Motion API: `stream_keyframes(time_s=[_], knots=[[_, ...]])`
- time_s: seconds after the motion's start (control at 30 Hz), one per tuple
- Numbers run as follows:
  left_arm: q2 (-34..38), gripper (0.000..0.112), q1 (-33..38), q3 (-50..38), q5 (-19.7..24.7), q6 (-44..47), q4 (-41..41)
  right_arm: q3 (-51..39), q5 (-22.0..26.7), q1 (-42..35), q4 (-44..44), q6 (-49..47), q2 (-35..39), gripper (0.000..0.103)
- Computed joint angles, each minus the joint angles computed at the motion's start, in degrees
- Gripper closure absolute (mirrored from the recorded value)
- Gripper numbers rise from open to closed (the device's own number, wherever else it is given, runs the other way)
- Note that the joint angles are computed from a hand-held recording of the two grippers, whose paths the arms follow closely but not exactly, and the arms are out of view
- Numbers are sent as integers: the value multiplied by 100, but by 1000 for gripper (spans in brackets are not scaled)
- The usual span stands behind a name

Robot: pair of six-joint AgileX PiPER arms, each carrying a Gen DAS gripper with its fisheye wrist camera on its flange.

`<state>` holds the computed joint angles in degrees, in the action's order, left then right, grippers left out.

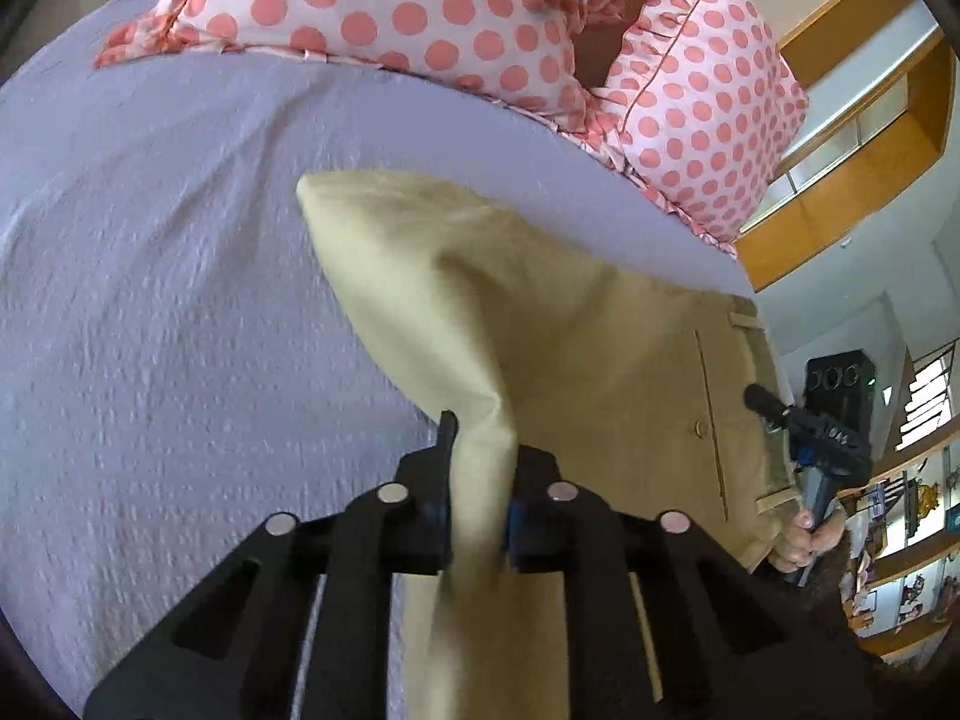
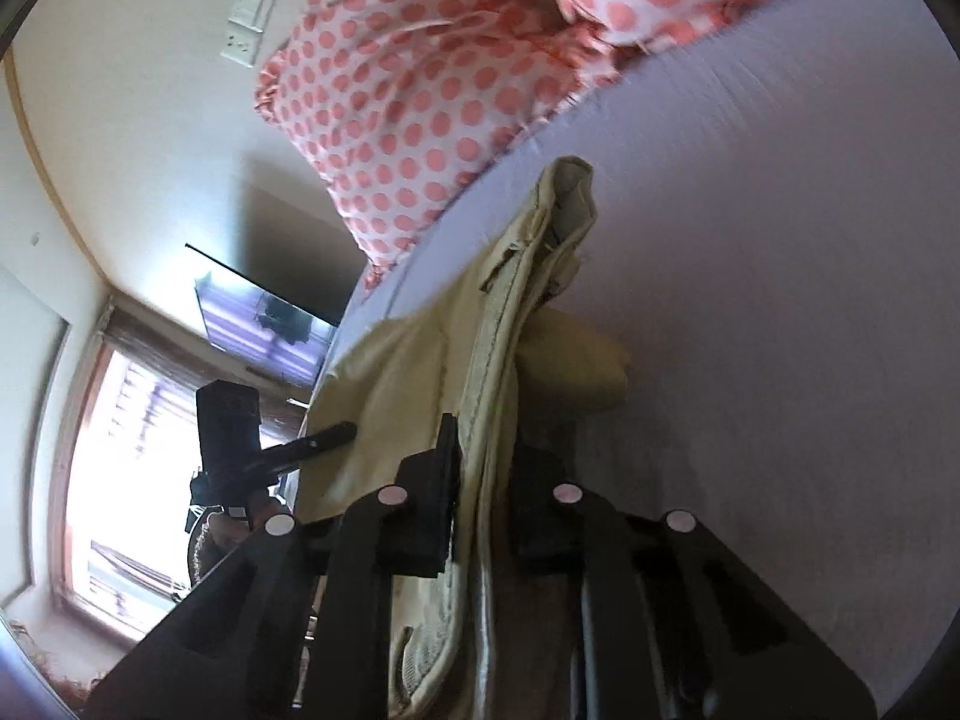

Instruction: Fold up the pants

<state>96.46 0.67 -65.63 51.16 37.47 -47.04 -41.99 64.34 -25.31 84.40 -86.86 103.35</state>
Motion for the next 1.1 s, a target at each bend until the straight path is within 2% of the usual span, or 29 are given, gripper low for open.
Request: stream_keyframes(time_s=[0.17, 0.27, 0.3, 0.37, 0.4, 0.47, 0.5, 0.53, 0.57, 0.6, 0.67, 0.7, 0.73, 0.77, 0.83, 0.87, 0.93, 1.0, 1.03, 1.1], knots=[[203, 104, -614, -1010, -505, -871, 856, -1235, -133, 301, 20, 625, 7, 91], [800, 105, -986, -2174, -757, -1641, 1495, -2027, -493, 434, 229, 969, 128, 91], [1150, 105, -1185, -2742, -852, -2097, 1999, -2215, -648, 439, 283, 1020, 200, 91], [1909, 104, -1476, -3888, -575, -3008, 3022, -2867, -1161, 529, -24, 1707, 464, 92], [2397, 104, -1625, -4461, -463, -3531, 3542, -3139, -1593, 651, -460, 2276, 580, 91], [3219, 100, -1826, -5409, 69, -4109, 4293, -3670, -2572, 1031, -1606, 3268, 1069, 88], [3378, 95, -1872, -5555, 182, -4197, 4447, -3744, -3016, 1218, -2179, 3827, 1211, 81], [3339, 95, -1900, -5471, 167, -4192, 4541, -3809, -3278, 1322, -2656, 4297, 1279, 73], [3113, 94, -1929, -5159, 25, -4206, 4718, -3769, -3399, 1326, -2905, 4543, 1194, 72], [2802, 92, -1918, -4634, -347, -4145, 4749, -3570, -3490, 1284, -2924, 4559, 951, 71], [2142, 92, -1709, -3656, -980, -3571, 4135, -3170, -3445, 1076, -2275, 3909, 360, 53], [1787, 90, -1583, -3172, -1296, -3140, 3562, -2996, -3262, 976, -1704, 3337, 220, 37], [1583, 88, -1487, -2916, -1386, -2682, 2989, -2895, -2866, 847, -1204, 2776, 118, 23], [1475, 84, -1398, -2788, -1334, -2220, 2416, -2958, -2562, 811, -928, 2433, 204, 21], [1590, 76, -1299, -2886, -851, -1552, 1480, -3032, -2421, 956, -1013, 2434, 377, 19], [1774, 72, -1330, -3048, -613, -1540, 1345, -3185, -2466, 1082, -1322, 2775, 490, 17], [2171, 70, -1464, -3464, -313, -2061, 1731, -3605, -2552, 1324, -2274, 3886, 805, 7], [2485, 76, -1541, -3685, -378, -2561, 2095, -3957, -2519, 1465, -2997, 4848, 1143, 5], [2469, 76, -1559, -3651, -571, -2696, 2182, -3977, -2739, 1554, -3384, 5380, 1036, 3], [2397, 77, -1575, -3609, -581, -2948, 2345, -3853, -3135, 1765, -4530, 6336, 972, 3]])
